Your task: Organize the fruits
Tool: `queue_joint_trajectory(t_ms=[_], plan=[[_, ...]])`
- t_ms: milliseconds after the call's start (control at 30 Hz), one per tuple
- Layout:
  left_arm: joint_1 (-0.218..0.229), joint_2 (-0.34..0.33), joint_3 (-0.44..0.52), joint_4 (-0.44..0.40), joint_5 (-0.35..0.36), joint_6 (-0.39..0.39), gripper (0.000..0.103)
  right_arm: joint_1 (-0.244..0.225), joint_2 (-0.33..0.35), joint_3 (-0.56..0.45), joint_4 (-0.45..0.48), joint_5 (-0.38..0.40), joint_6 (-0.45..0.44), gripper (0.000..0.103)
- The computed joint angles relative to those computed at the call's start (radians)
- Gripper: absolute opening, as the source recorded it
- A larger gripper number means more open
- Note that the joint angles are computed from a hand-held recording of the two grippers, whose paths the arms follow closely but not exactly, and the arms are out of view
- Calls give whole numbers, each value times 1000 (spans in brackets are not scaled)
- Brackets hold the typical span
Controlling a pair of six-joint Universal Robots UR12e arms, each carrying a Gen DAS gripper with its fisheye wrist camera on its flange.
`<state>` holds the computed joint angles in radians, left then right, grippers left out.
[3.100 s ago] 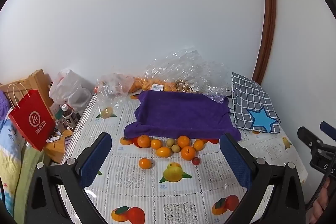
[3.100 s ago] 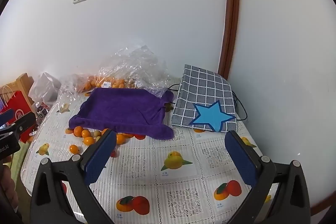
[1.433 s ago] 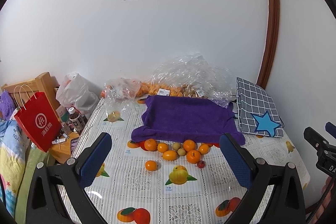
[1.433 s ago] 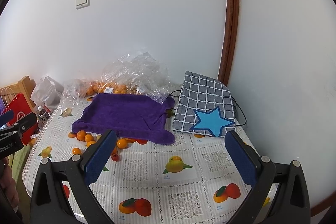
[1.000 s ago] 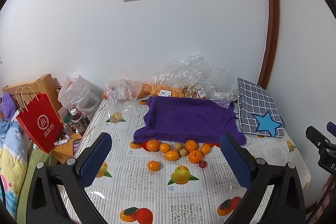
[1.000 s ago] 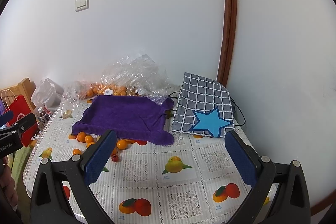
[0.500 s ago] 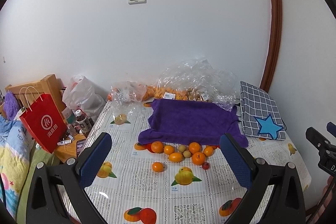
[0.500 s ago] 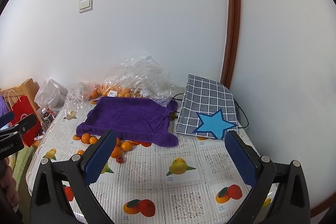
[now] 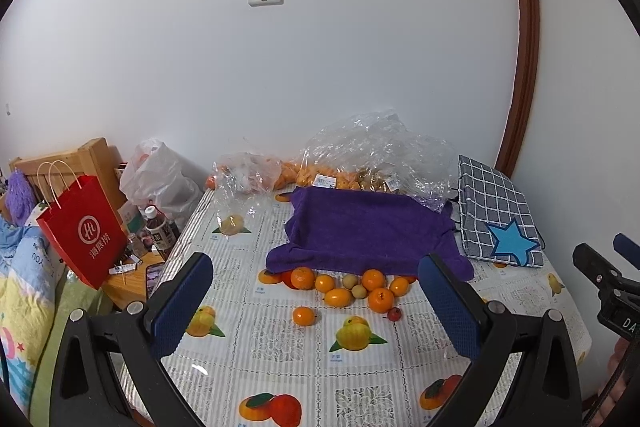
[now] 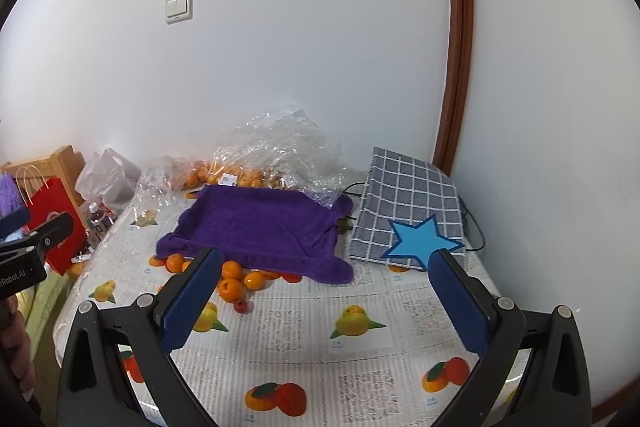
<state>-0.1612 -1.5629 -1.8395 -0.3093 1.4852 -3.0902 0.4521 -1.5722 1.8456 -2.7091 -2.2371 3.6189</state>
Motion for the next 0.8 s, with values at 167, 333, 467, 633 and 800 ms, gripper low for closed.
queue_joint_trajectory(t_ms=[167,333,467,633,800], plan=[[3,-18,13,-17,-7,-4,103,-14,10,-2,7,21,17,102],[6,-48,32,-21,4,9,103,-32,29,-10,8,40,12,99],[11,-80,54,-38,6,20,103,-62,49,-23,30,106,8,97],[19,-140,92,-60,22,33,103,-98,100,-52,68,176,-16,86],[21,-203,130,-114,51,64,99,-126,167,-70,62,252,-57,67]])
